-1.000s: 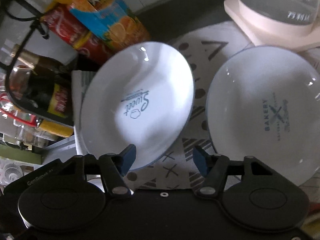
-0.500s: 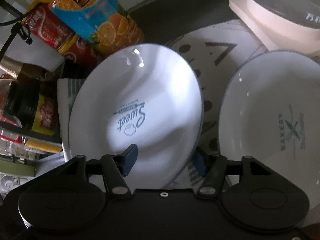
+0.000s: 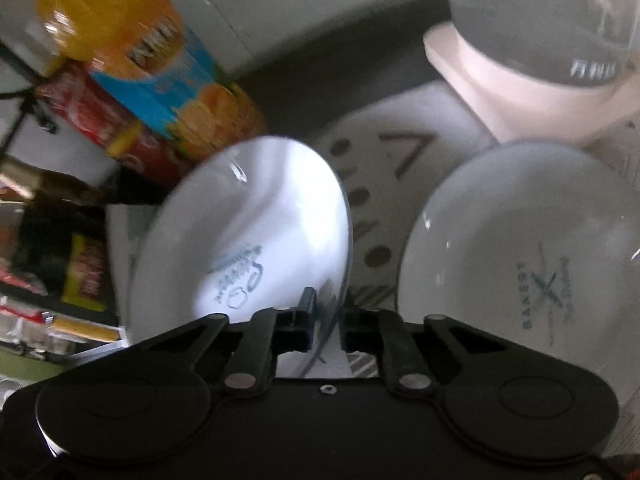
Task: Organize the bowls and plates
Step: 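Lift the 'Sweet' plate with both tools and lower it beside the bowl stack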
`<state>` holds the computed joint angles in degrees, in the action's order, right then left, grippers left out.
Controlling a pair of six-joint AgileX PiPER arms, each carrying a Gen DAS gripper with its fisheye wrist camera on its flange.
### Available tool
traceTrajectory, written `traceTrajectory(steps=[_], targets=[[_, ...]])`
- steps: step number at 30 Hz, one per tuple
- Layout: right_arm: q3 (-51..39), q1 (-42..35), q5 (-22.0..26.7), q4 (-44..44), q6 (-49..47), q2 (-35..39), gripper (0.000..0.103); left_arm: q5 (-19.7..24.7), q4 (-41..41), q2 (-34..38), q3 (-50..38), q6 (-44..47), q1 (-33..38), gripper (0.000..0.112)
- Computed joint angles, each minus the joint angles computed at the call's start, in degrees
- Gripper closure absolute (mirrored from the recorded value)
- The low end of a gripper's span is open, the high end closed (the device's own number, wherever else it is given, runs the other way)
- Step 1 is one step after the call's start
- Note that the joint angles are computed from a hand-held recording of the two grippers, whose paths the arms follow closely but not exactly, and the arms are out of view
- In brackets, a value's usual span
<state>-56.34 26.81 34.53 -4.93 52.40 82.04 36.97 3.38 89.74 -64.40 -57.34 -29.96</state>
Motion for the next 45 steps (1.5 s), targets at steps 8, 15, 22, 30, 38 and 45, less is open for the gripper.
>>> traceTrajectory(steps=[8, 15, 22, 30, 38, 45], targets=[[0.75, 2.08, 1.89, -4.74, 4.34, -4.22, 0.093, 3.40, 5.03, -2.62, -1.43, -3.46, -3.98, 0.103], [3.24, 6.09, 3.87, -9.64, 9.95, -9.29, 0.092, 6.06, 6.66, -8.39, 1.13, -6.65, -6.35, 0.103], [7.12, 12.23, 5.53, -14.21, 18.33, -14.31, 0.092, 8.90, 7.77, -13.58, 3.79, -8.33, -8.32, 0.103], [7.87, 22.55, 9.78, -21.21, 29.84, -17.14, 0.092, 12.81, 9.33, -20.90, 7.43, -11.32, -10.19, 0.103], [8.93, 32.90, 14.28, -26.67, 39.93, -18.67, 0.091, 17.23, 11.90, -27.91, 10.92, -15.58, -13.77, 0.103], [9.39, 41.61, 17.35, -30.68, 48.21, -17.93, 0.091, 21.52, 14.30, -34.01, 14.75, -21.00, -18.26, 0.103]])
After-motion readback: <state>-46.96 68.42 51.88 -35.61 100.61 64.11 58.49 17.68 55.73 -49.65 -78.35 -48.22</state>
